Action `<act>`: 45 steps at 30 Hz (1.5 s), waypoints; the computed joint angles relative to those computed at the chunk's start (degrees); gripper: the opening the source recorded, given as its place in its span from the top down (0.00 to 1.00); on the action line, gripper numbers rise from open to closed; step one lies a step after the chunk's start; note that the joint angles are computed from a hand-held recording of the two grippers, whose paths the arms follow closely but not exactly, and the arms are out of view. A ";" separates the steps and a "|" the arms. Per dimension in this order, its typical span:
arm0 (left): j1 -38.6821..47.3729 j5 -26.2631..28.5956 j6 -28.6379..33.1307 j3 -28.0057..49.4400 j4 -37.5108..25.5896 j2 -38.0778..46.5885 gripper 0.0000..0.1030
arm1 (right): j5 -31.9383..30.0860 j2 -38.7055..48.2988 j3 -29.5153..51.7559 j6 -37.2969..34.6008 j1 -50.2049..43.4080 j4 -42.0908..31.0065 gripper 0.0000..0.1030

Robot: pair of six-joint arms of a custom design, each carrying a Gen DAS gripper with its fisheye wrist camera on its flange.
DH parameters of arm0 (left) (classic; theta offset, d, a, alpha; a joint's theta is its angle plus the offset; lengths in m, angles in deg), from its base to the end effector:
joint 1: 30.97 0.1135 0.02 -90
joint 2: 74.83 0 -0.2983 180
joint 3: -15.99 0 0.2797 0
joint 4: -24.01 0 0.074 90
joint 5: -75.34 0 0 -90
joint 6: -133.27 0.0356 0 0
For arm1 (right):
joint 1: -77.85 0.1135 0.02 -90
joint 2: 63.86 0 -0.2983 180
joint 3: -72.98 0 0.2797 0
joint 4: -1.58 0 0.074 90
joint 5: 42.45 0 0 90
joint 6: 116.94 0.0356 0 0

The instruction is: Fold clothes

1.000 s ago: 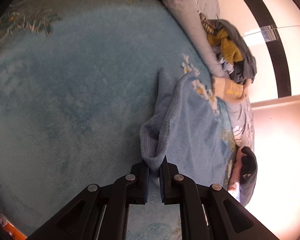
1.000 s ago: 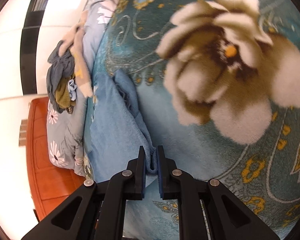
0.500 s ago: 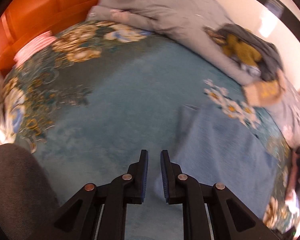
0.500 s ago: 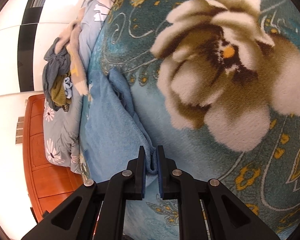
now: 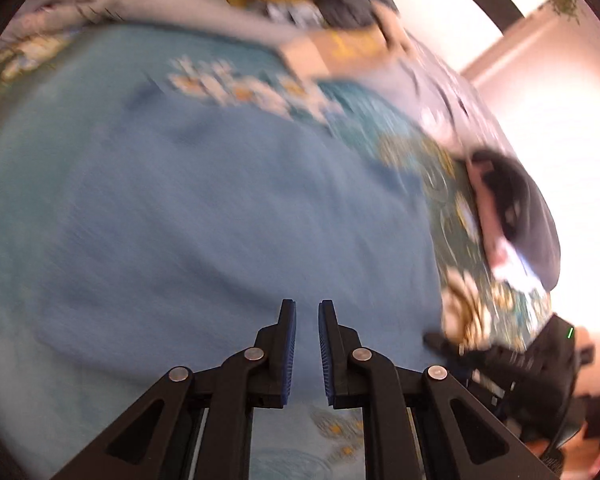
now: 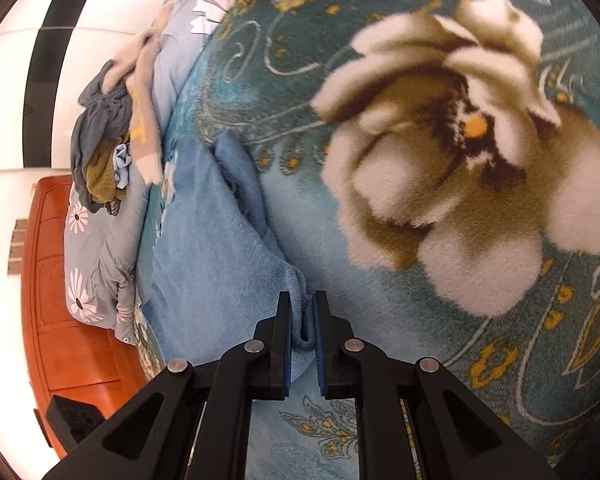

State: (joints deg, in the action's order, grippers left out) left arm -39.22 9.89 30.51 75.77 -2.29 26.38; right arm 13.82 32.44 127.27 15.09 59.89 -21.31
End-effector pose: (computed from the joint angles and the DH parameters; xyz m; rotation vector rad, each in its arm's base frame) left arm 0.3225 -0.0617 0.1226 0.0095 2.7608 -0.6891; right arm 0.2958 -0.0751 0.1290 1.1886 2.4225 0.9232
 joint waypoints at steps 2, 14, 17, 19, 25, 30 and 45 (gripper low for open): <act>-1.23 -1.50 -0.52 -0.23 -0.54 1.65 0.87 | 0.94 -1.23 0.46 -0.27 0.66 -1.09 0.90; 11.72 12.67 -0.54 2.42 -4.15 1.80 0.87 | 10.09 -4.05 14.67 -2.49 12.32 -10.12 0.90; 18.83 14.83 -2.25 3.86 -3.70 -0.93 0.87 | 13.00 -2.33 21.20 -4.67 16.93 -13.46 0.90; 24.03 16.50 -2.57 4.79 -3.76 -1.89 0.85 | 14.99 -1.09 25.35 -6.71 21.16 -14.95 0.90; 36.37 22.12 -3.22 9.46 -5.46 2.13 0.77 | 20.09 4.73 34.56 -16.91 34.89 -18.69 0.90; 38.94 23.45 -6.18 10.60 -5.39 5.60 0.77 | 21.76 11.38 36.05 -19.53 41.78 -20.46 0.90; 32.96 25.38 -2.07 12.20 -8.94 10.22 0.65 | 20.12 15.40 32.96 -20.52 45.33 -19.49 0.85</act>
